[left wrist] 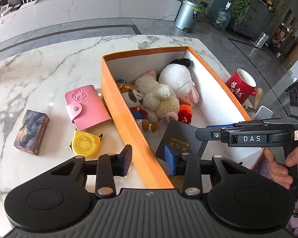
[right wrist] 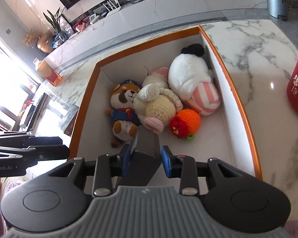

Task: Organize objects
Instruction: 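Lower the dark grey box into the orange box and open the right gripper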

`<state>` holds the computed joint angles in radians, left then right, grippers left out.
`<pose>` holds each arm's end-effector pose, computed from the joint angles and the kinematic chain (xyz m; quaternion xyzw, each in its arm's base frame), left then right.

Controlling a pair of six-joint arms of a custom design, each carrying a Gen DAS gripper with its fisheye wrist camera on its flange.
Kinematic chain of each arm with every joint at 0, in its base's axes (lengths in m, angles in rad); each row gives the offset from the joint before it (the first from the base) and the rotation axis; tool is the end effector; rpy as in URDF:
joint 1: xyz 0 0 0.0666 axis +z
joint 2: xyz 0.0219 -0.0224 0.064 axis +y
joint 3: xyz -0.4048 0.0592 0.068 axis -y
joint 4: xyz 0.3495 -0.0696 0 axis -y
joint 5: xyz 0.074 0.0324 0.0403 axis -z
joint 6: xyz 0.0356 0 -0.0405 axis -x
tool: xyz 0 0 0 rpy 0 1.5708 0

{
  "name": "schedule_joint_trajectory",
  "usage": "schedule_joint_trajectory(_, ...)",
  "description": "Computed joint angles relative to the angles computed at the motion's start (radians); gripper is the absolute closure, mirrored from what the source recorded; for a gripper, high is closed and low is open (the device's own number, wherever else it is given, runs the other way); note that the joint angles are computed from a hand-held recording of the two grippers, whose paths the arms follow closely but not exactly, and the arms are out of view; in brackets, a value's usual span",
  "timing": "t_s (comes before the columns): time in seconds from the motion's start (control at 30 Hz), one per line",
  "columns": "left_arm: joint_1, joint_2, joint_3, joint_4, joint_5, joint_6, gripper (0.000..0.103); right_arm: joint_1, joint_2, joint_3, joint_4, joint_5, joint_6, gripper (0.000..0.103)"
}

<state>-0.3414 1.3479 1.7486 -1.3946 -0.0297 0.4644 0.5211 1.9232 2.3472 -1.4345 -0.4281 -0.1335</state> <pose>0.3584 -0.1267 0.5848 -0.0631 0.9565 -0.0984 0.2672 0.5135 0.3114 0.5406 -0.2385 0.9102 0.2802 0.1902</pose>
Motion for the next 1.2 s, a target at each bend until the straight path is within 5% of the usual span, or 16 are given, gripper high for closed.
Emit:
schedule_joint_trajectory(0.13,0.014,-0.008,-0.020,0.025,0.019,0.003,0.061,-0.015,0.018,0.021,-0.011,0.005,-0.085,0.068)
schedule_joint_trajectory(0.53,0.031,-0.016,-0.044,0.040,0.046,0.013,0.066,-0.038,-0.027,-0.161,0.176,-0.126,-0.619,0.068)
schedule_joint_trajectory(0.83,0.022,-0.011,-0.040,0.039,0.047,0.002,0.074,0.005,0.057,-0.021,-0.017,-0.112,-0.425,0.075)
schedule_joint_trajectory(0.93,0.020,-0.009,-0.039,0.041,0.048,0.000,0.074,0.029,0.098,0.063,-0.101,-0.034,-0.306,0.095)
schedule_joint_trajectory(1.2,0.020,-0.001,-0.044,0.045,0.058,0.001,0.076,0.072,0.157,0.190,-0.213,0.071,0.003,0.093)
